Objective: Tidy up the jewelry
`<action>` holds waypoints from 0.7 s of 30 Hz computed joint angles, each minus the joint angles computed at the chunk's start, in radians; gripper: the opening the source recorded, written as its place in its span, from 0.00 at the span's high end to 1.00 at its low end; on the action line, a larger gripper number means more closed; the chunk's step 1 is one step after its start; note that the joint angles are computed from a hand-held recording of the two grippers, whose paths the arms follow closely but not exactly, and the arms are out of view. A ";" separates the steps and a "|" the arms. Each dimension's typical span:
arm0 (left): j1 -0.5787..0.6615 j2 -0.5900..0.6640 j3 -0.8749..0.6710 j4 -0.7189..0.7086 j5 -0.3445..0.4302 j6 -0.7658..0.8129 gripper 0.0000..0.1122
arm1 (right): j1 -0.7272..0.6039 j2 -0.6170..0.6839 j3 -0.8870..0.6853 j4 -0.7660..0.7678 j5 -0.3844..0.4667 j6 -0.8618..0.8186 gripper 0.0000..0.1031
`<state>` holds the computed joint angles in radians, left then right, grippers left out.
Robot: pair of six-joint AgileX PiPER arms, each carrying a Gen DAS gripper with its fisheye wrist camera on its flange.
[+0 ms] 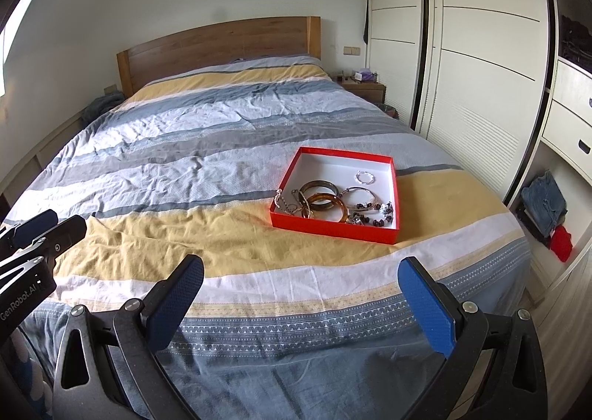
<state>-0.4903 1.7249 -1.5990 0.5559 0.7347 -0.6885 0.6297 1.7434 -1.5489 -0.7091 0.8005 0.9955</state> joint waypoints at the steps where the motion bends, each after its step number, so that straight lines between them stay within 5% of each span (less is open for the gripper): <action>1: 0.000 -0.002 0.002 -0.002 -0.001 0.002 0.57 | 0.002 -0.001 0.000 -0.001 0.000 0.002 0.00; 21: 0.002 -0.011 0.016 -0.001 -0.001 0.010 0.57 | 0.011 -0.001 0.007 0.004 0.003 -0.001 0.00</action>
